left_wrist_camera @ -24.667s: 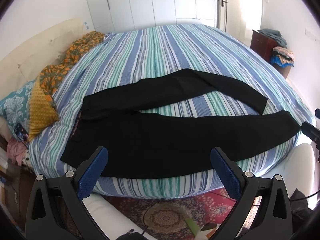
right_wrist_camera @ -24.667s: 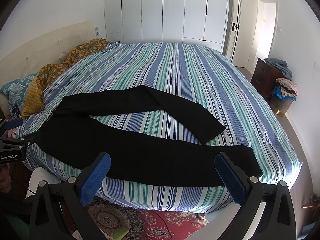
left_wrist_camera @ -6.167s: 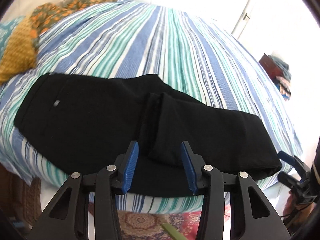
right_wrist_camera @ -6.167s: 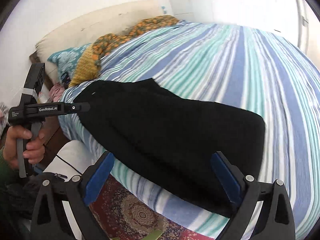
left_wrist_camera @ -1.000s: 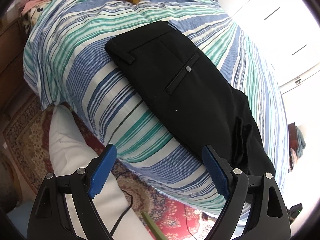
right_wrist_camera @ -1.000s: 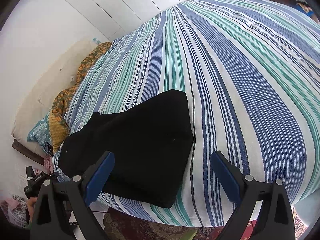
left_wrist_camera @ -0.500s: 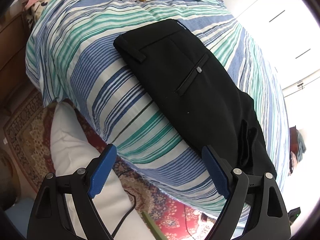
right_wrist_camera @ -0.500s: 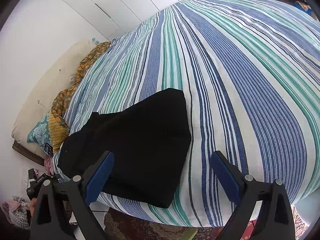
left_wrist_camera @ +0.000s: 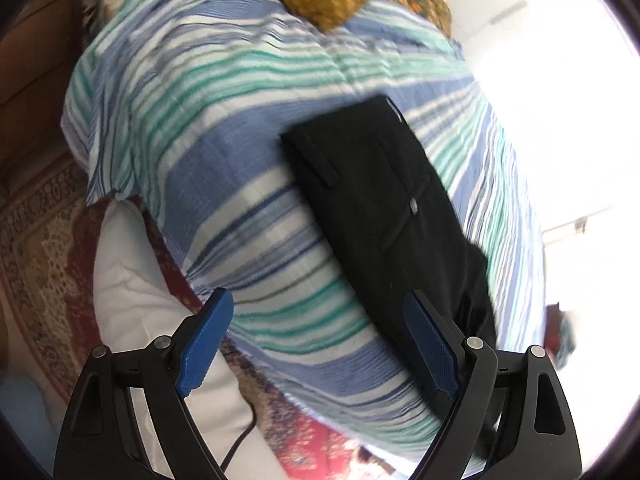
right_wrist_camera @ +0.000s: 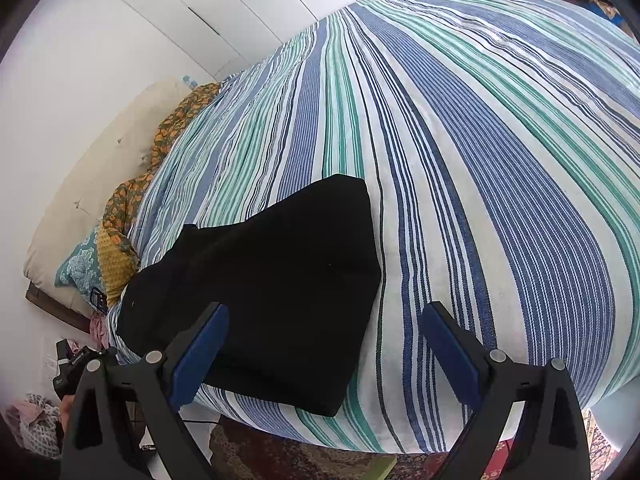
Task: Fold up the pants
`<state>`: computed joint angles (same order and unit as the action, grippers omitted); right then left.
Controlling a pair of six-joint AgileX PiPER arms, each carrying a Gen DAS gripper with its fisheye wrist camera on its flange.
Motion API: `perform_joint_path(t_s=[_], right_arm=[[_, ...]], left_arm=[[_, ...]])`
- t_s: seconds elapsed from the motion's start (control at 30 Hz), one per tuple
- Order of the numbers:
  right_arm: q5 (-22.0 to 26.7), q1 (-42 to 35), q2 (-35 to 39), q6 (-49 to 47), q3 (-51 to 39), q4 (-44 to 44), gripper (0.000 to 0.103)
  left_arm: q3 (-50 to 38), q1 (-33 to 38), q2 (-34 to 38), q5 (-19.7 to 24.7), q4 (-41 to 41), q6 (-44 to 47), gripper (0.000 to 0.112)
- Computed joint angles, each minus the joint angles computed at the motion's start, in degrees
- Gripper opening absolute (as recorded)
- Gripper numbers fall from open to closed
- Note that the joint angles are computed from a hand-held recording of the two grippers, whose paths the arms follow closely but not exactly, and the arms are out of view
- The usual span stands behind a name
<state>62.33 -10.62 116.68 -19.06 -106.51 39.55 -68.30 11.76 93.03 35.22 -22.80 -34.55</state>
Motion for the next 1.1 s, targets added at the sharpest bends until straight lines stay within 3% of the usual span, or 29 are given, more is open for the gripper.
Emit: perform_joint_path(t_s=[0.1,0.23,0.3,0.37,0.43,0.5,0.57,0.63,0.7,0.77,0.83,0.9,0.93,0.97,1.03,1.1], right_arm=[[-0.12,-0.04,-0.21,-0.11,0.42,0.05,0.096],[0.09,0.4,0.2,0.51,-0.26,-0.71,0.096],[0.15,0.77,0.25,0.51,-0.37,-1.12,0.097],[0.23,1.13,0.19,0.45,-0.4,-1.61,0.097],[0.28,1.4,0.12,0.46,-0.5,-1.93,0.097],[0.3,1.43,-0.02,0.39,-0.35,-2.06,0.097],[0.23,1.43,-0.13,0.43,-0.1,-2.05,0.097],[0.18,1.28,-0.2,0.29,0.14,-1.96,0.097],[0.14,1.4,-0.23,0.29,0.22,-2.25,0.097],[0.3,1.56,-0.03,0.37,0.0,-2.87,0.097],[0.37,1.82,0.42,0.73,-0.37,-3.18,0.099],[0.63,1.98,0.81,0.87,-1.03,-3.31,0.099],[0.51,2.01,0.55,0.64,-0.82,-3.35,0.099],[0.07,1.95,-0.07,0.06,0.09,-3.06,0.099],[-0.28,1.76,-0.73,-0.68,1.35,-2.7,0.099],[-0.08,1.84,-0.05,-0.13,0.92,-2.94,0.099]], left_arm=[[4.42,6.84,-2.63,-3.1,-5.9,2.13,0.087],[2.33,7.94,-0.59,-2.66,-9.21,9.31,0.08],[-0.19,7.1,2.35,-2.79,-11.77,13.72,0.07],[-3.08,5.53,5.57,-3.98,-9.75,12.45,0.048],[-6.74,3.15,7.91,-4.81,-2.66,6.57,0.031],[-10.77,0.33,10.18,-4.25,5.28,1.73,0.026],[-13.21,-1.74,11.35,-3.94,9.96,-0.45,0.004],[-11.98,-2.4,9.83,-7.7,7.71,3.24,0.0],[-14.17,-4.41,8.6,-8.72,11.26,5.16,0.0],[-22.81,-6.43,14.07,-0.59,22.2,2.49,0.0],[-26.8,-6.75,17.85,5.84,26.9,-0.39,0.0],[-21.63,-5.56,13.07,3.11,23.82,-1.29,0.003],[-16.01,-4.9,8.86,-1.7,22.75,-2.65,0.014],[-11.96,-4.39,5.76,-4.9,21.67,-4.2,0.036],[-8.45,-4.18,3.19,-6.07,22.27,-8.84,0.059],[-8.37,-3.15,5.1,-5.12,19.95,-7.8,0.059]])
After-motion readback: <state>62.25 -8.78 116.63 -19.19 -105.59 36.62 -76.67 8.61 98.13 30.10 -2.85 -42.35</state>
